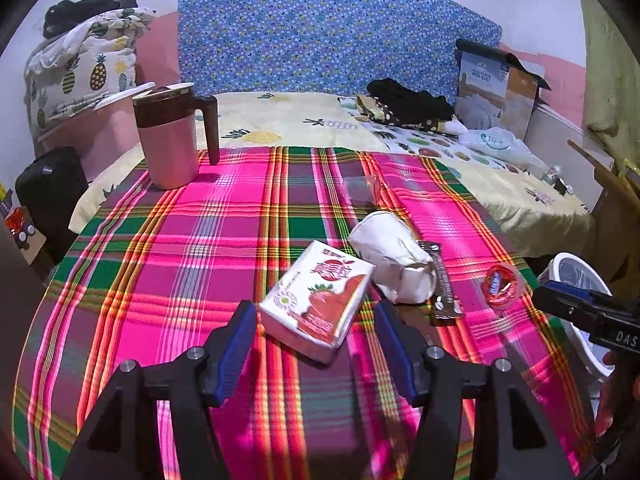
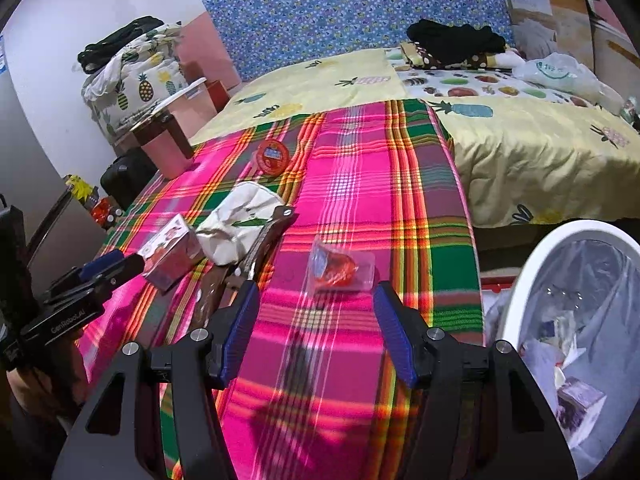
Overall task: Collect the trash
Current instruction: 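Grasp the strawberry milk carton with the left tool while the right tool grasps the clear plastic cup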
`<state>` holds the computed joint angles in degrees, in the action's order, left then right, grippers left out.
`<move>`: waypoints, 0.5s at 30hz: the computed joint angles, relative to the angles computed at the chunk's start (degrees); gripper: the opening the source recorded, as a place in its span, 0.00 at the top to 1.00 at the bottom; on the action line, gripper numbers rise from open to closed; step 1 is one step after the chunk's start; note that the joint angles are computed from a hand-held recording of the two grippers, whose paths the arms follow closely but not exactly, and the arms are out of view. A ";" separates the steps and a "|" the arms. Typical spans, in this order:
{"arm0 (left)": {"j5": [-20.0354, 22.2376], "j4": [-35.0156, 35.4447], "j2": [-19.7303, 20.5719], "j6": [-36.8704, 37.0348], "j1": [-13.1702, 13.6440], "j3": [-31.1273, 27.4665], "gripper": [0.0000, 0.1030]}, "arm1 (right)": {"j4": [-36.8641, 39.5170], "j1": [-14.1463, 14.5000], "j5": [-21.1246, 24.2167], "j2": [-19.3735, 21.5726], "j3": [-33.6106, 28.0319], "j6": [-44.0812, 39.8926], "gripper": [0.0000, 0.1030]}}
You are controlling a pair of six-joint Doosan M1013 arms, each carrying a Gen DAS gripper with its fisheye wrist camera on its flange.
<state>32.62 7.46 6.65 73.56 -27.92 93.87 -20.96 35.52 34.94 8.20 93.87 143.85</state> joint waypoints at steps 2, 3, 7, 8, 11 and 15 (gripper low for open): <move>0.08 -0.84 0.62 1.57 0.43 -0.53 0.41 | 0.72 -0.34 0.19 0.38 -0.25 -0.39 0.41; 0.05 -1.37 0.86 2.38 0.60 -0.70 0.40 | 1.07 -0.51 0.39 0.58 -0.44 -0.54 0.41; 0.25 -2.91 1.81 5.27 1.08 -1.42 0.39 | 3.11 -1.13 1.08 1.27 -1.09 -2.01 0.41; 0.38 -3.81 2.08 6.24 1.25 -1.67 0.39 | 3.39 -1.18 1.29 1.40 -1.21 -2.25 0.41; 0.46 -5.89 2.66 9.10 1.61 -2.17 0.37 | 5.01 -1.59 1.88 1.82 -1.65 -3.23 0.41; 1.93 -8.74 3.45 12.84 1.73 -2.91 0.35 | 5.84 -1.81 1.20 1.80 -1.44 -3.64 0.41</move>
<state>34.54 -1.28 10.10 86.40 -26.19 90.96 -15.12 33.72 36.13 10.00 92.43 140.20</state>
